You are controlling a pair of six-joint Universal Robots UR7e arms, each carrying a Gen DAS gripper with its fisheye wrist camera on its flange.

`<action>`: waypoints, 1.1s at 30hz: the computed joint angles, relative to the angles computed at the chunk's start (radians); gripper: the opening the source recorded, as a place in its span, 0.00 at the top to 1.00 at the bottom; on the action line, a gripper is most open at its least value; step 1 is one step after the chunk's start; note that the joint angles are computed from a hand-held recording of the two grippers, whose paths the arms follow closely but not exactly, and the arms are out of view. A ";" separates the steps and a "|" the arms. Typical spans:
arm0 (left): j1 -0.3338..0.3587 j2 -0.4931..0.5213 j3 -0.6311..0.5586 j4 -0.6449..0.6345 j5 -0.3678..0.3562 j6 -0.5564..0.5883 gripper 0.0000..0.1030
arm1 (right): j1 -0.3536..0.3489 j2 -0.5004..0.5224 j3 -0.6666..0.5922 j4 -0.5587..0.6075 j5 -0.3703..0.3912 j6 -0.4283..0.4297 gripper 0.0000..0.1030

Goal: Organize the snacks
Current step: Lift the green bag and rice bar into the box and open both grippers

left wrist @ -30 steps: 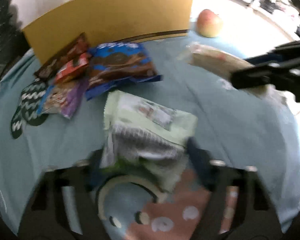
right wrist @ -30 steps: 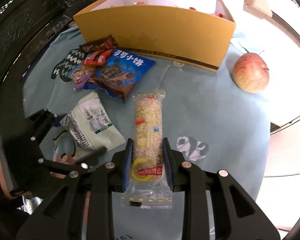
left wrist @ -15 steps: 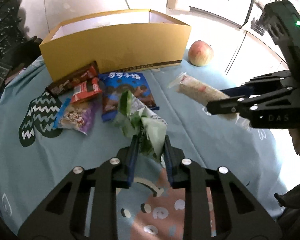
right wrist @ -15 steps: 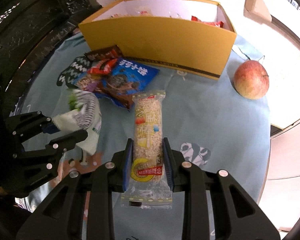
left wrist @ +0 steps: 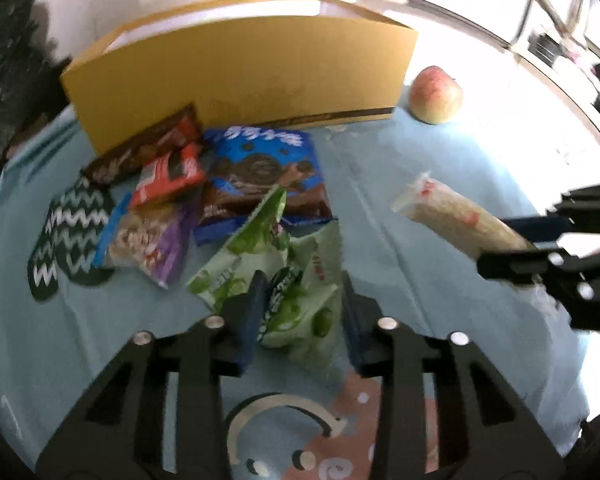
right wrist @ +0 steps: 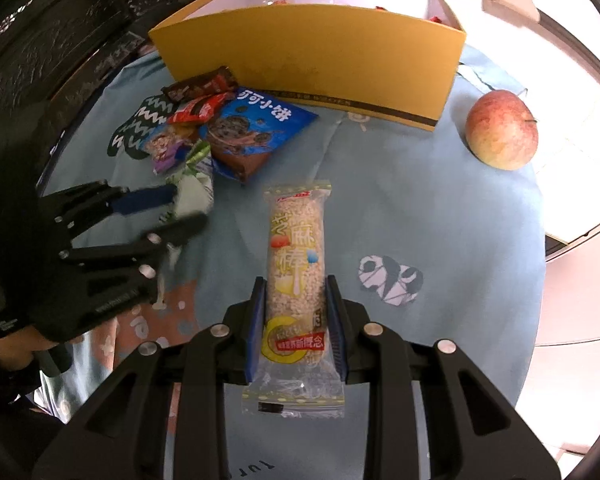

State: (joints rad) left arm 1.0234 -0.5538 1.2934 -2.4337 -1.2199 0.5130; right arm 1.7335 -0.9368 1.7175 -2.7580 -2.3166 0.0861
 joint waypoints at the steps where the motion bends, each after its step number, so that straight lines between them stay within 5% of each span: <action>1: 0.001 -0.006 -0.003 0.019 -0.017 -0.003 0.70 | -0.001 -0.002 0.002 -0.005 0.000 0.004 0.72; 13: 0.002 -0.119 0.036 -0.027 -0.159 -0.071 0.73 | 0.035 -0.007 -0.029 -0.113 0.046 -0.069 0.72; 20: -0.037 -0.102 -0.080 -0.081 -0.222 -0.064 0.73 | 0.090 -0.014 -0.143 -0.156 0.025 -0.169 0.72; 26: -0.077 0.024 -0.360 -0.039 -0.225 -0.041 0.73 | 0.121 0.030 -0.363 -0.116 -0.018 -0.282 0.72; 33: -0.096 0.279 -0.866 0.147 -0.182 -0.017 0.73 | 0.127 0.105 -0.587 -0.038 -0.058 -0.349 0.72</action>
State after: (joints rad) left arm 0.9271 -0.2745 0.4274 -2.2865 -1.4023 0.4964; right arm 1.8606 -0.8317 1.1306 -2.7961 -2.3748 -0.2633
